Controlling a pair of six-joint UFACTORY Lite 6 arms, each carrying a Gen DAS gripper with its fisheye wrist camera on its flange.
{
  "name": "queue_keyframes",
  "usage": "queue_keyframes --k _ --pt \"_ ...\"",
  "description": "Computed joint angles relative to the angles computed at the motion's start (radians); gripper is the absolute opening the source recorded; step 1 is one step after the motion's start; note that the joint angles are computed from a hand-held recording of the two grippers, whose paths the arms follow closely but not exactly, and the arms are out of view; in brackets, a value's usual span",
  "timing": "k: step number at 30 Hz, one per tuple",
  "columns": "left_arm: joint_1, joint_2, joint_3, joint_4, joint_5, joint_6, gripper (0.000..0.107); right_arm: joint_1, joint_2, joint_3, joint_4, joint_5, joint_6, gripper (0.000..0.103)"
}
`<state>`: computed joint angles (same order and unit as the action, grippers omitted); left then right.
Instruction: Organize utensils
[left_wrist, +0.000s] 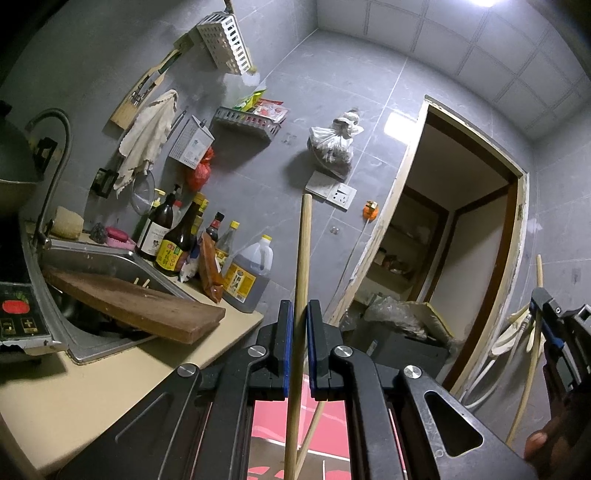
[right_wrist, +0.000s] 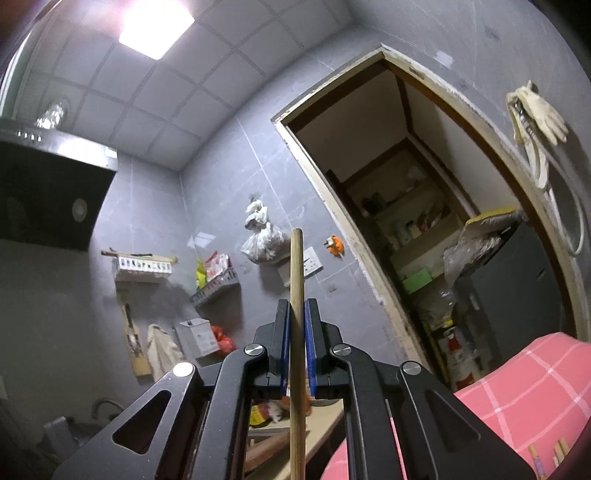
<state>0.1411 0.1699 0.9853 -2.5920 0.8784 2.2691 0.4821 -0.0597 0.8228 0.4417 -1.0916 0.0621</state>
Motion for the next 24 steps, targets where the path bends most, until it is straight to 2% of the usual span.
queue_keyframes --k 10,24 --pt "-0.007 -0.006 -0.007 -0.008 -0.005 0.015 0.005 0.066 0.015 -0.017 0.113 -0.146 -0.107 0.006" --pt "-0.018 -0.013 -0.009 -0.007 -0.017 0.025 0.005 0.055 0.061 -0.018 0.109 -0.109 -0.088 0.006"
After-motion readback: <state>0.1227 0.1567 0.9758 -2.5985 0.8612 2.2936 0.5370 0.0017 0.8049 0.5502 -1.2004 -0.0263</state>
